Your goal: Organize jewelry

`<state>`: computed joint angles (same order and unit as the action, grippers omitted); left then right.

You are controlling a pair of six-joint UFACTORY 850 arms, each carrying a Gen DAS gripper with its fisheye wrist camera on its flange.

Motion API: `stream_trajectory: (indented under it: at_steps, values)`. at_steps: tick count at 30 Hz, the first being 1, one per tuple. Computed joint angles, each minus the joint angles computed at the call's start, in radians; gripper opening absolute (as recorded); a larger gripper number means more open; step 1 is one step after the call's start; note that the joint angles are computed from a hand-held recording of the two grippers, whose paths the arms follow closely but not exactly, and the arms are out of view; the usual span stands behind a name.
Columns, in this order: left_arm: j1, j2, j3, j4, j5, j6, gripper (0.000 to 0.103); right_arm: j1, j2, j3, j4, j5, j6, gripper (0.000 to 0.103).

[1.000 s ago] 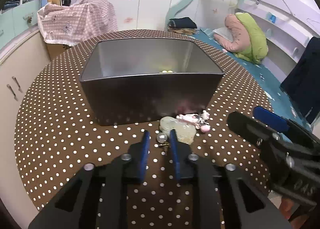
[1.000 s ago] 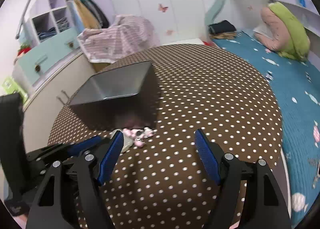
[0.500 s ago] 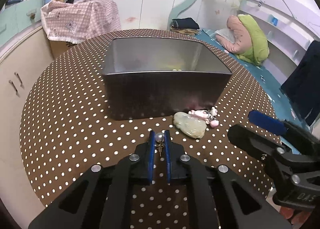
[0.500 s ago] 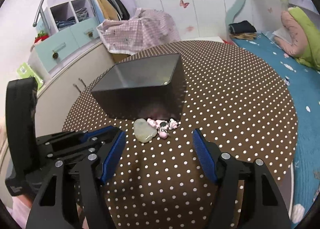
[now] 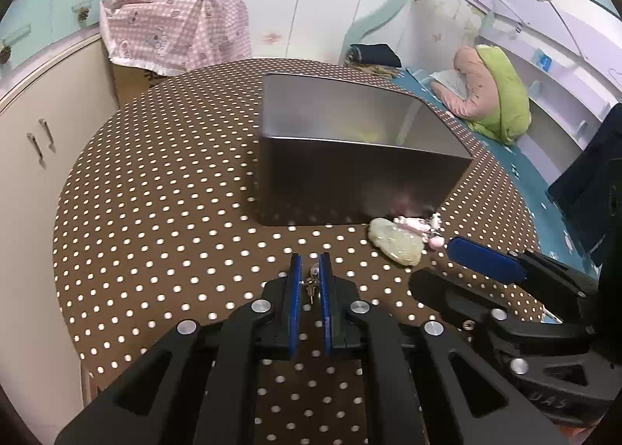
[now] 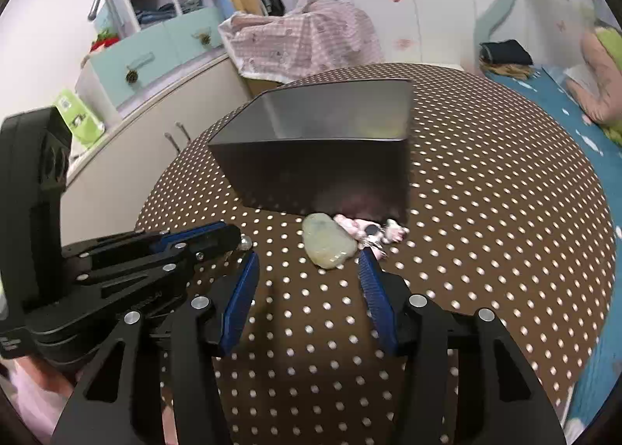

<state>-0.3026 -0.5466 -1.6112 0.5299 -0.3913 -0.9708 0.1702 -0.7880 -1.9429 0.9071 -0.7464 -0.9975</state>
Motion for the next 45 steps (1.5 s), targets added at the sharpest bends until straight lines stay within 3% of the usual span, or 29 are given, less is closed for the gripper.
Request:
stream_trajectory:
  at_steps: [6, 11, 13, 23, 24, 25, 32, 34, 36, 38, 39, 40, 41, 45]
  values:
    - [0.011, 0.017, 0.024, -0.014, 0.015, -0.004, 0.007, 0.030, -0.046, -0.066, -0.107, 0.031, 0.093, 0.052]
    - [0.017, 0.021, 0.033, -0.035, 0.028, 0.008, 0.007, 0.048, -0.050, -0.064, -0.131, 0.091, 0.071, 0.052]
    - [0.016, 0.020, 0.031, -0.036, 0.028, 0.010, 0.007, 0.051, -0.054, -0.068, -0.143, 0.106, 0.080, 0.035]
    - [0.015, 0.021, 0.024, 0.002, 0.026, -0.022, 0.007, 0.041, -0.032, -0.038, -0.087, 0.088, 0.022, 0.032]
    - [0.014, 0.023, 0.024, 0.011, 0.028, -0.029, 0.007, 0.040, -0.023, -0.027, -0.072, 0.093, 0.006, 0.015]
    - [0.014, 0.024, 0.023, 0.019, 0.029, -0.032, 0.007, 0.034, -0.017, -0.021, -0.038, 0.085, -0.025, 0.008]
    - [0.016, 0.036, 0.023, 0.067, 0.038, -0.069, 0.007, 0.033, 0.003, -0.021, -0.050, 0.065, -0.047, 0.008]
    - [0.019, 0.046, 0.035, 0.088, 0.048, -0.089, 0.007, 0.032, 0.012, -0.005, -0.040, 0.077, -0.035, 0.011]
    - [0.020, 0.054, 0.041, 0.110, 0.046, -0.110, 0.007, 0.026, -0.011, -0.039, -0.031, 0.008, -0.007, 0.011]
    - [0.021, 0.066, 0.060, 0.127, 0.053, -0.134, 0.007, 0.032, -0.019, -0.050, -0.070, 0.006, 0.041, 0.017]
    - [0.023, 0.071, 0.064, 0.126, 0.057, -0.135, 0.007, 0.035, -0.021, -0.051, -0.079, 0.004, 0.054, 0.032]
    - [0.026, 0.077, 0.072, 0.128, 0.062, -0.139, 0.007, 0.037, -0.020, -0.047, -0.080, 0.005, 0.059, 0.058]
    - [0.028, 0.082, 0.080, 0.134, 0.066, -0.145, 0.007, 0.039, -0.012, -0.032, -0.072, 0.019, 0.059, 0.065]
    - [0.036, 0.096, 0.099, 0.135, 0.073, -0.156, 0.007, 0.046, -0.012, -0.022, -0.048, 0.017, 0.028, 0.062]
